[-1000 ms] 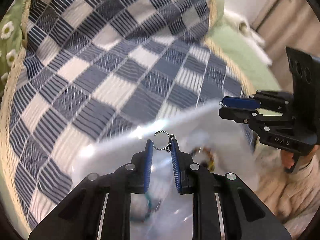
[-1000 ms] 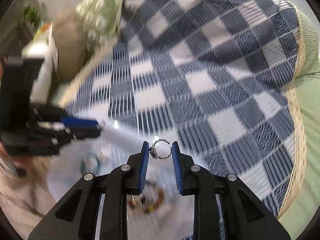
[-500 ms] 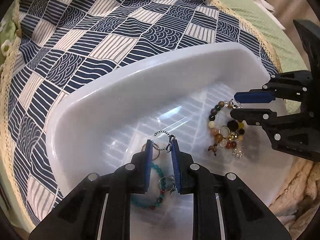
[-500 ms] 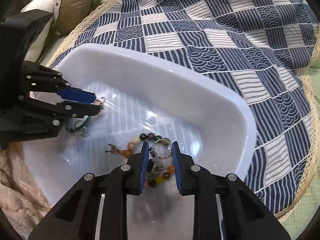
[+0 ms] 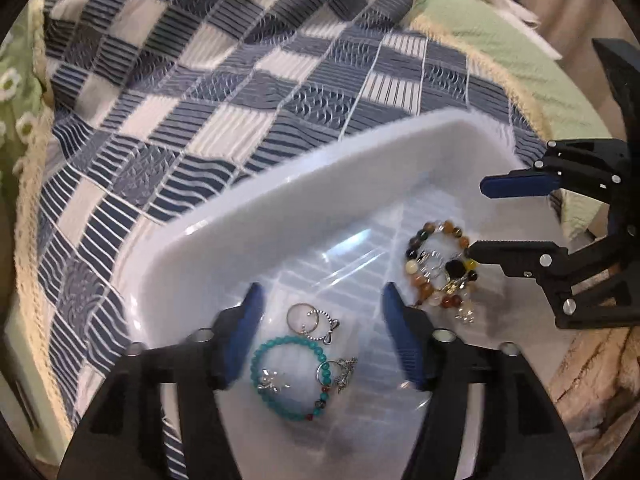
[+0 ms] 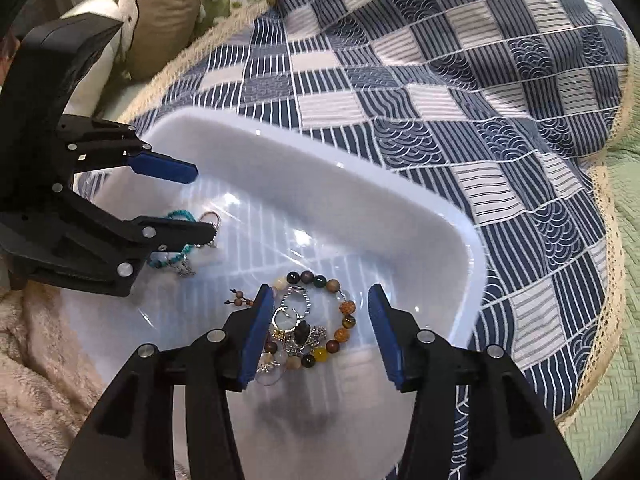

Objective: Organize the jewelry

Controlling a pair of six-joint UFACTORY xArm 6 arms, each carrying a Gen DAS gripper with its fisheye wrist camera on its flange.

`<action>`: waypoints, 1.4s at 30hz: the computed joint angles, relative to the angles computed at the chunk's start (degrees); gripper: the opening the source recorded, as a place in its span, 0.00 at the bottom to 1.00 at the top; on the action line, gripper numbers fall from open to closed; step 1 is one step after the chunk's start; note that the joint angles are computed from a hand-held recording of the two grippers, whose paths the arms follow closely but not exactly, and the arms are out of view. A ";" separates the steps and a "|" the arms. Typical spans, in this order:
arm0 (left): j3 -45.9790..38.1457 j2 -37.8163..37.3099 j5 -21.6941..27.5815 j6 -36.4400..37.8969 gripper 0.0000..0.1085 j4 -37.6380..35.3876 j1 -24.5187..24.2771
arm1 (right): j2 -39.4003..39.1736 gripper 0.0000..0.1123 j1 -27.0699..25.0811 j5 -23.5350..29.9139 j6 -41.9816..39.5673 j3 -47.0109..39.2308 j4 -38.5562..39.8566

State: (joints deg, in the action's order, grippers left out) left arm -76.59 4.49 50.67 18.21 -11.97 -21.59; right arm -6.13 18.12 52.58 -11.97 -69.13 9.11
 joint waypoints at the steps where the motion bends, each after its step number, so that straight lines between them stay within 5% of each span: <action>1: 0.61 -0.87 -0.97 0.18 0.68 -0.54 0.19 | -0.69 0.45 -0.28 -0.13 0.32 0.26 0.18; 9: 9.15 -8.86 -11.51 -10.00 0.80 9.95 -0.04 | -6.02 0.77 0.74 -1.90 1.86 5.11 -0.31; 15: 9.89 -9.03 -9.79 -8.86 0.80 7.06 0.28 | -6.89 0.78 1.64 -0.94 1.42 6.44 1.69; 42: 11.09 -8.61 -9.62 -13.20 0.80 14.59 0.21 | -2.22 0.78 3.52 0.56 5.18 3.20 -1.84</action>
State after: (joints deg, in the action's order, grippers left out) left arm -65.49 -4.12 41.05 5.01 2.62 -21.37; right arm -8.35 21.64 53.14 -6.78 -65.93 7.27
